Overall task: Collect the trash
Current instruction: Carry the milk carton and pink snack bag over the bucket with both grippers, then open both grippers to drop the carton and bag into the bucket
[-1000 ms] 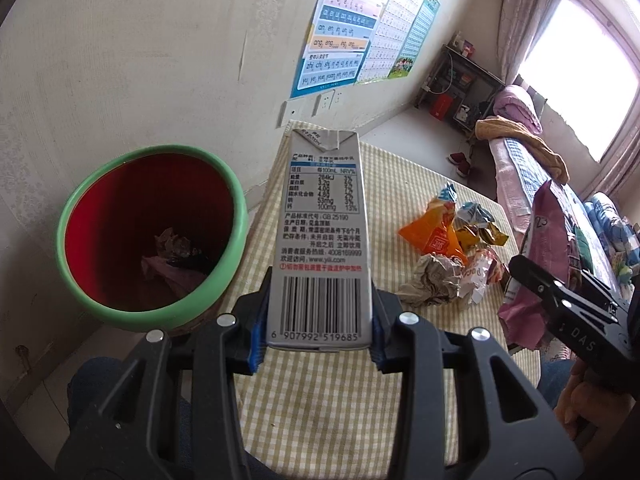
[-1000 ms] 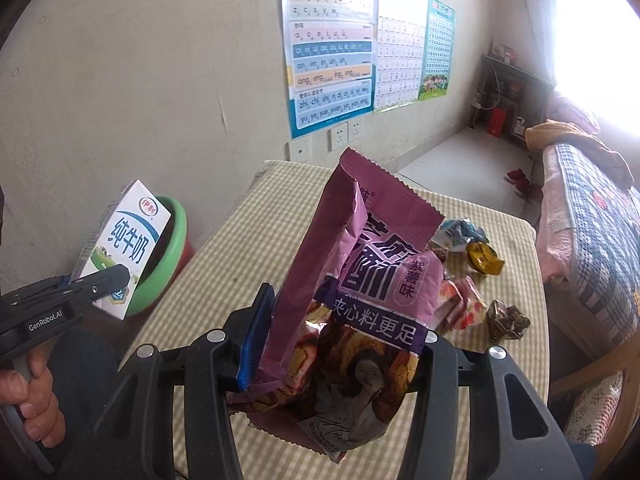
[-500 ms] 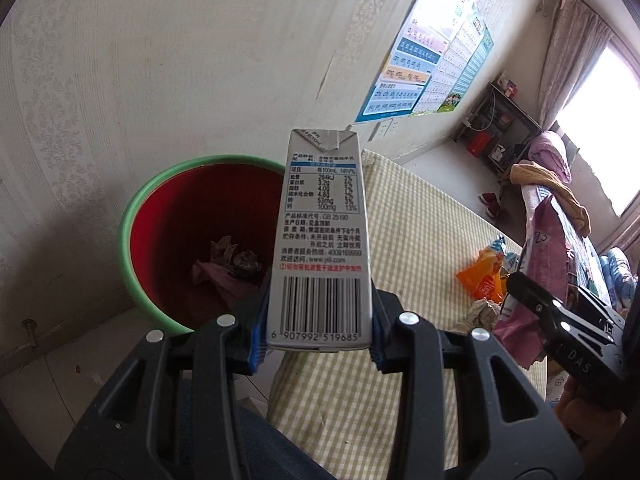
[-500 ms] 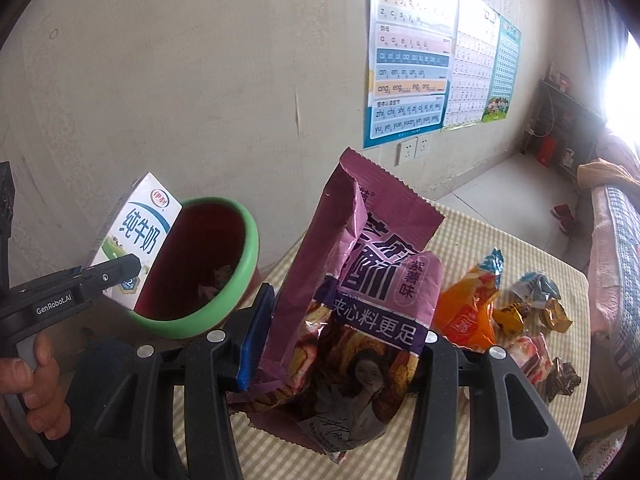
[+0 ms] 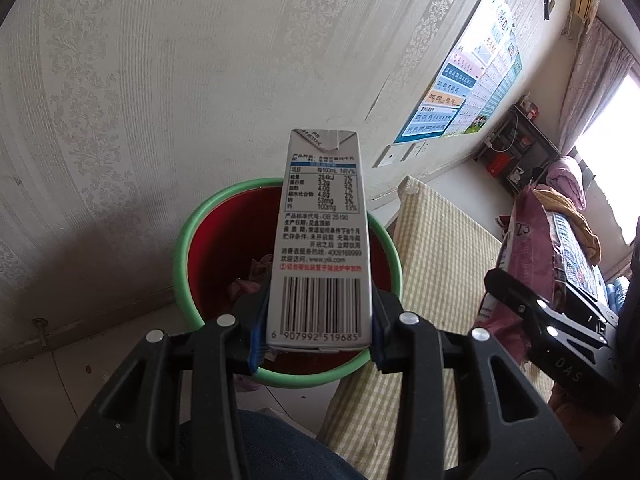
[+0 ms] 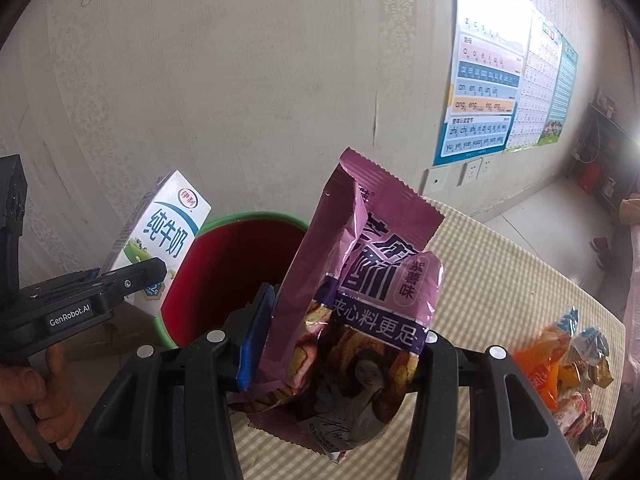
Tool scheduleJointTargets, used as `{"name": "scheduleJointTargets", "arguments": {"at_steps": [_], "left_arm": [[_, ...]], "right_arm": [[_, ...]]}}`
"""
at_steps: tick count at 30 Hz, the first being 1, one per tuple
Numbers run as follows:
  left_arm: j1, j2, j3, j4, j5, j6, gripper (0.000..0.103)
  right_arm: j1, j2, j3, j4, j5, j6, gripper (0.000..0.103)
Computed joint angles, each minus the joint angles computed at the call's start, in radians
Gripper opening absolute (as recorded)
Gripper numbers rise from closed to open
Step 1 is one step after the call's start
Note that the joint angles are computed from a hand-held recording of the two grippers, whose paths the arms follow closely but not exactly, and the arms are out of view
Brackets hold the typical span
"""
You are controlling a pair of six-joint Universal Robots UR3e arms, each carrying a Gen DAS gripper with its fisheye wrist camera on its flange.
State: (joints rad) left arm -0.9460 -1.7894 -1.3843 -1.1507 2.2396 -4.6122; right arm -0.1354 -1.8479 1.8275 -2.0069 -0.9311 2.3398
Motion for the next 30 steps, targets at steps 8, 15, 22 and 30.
{"name": "scheduleJointTargets", "arguments": {"at_steps": [8, 15, 22, 30], "left_arm": [[0.054, 0.084, -0.136, 0.09, -0.033, 0.047, 0.038], [0.108, 0.148, -0.252, 0.18, -0.079, 0.095, 0.038], [0.147, 0.175, -0.32, 0.248, -0.11, 0.109, 0.038], [0.14, 0.193, -0.337, 0.265, -0.084, 0.072, 0.058]], "right_arm": [[0.161, 0.14, -0.055, -0.132, -0.058, 0.12, 0.048], [0.256, 0.249, -0.117, -0.188, -0.089, 0.171, 0.048], [0.308, 0.329, -0.163, -0.174, -0.125, 0.171, 0.051], [0.321, 0.342, -0.142, -0.19, -0.177, 0.158, 0.075]]}}
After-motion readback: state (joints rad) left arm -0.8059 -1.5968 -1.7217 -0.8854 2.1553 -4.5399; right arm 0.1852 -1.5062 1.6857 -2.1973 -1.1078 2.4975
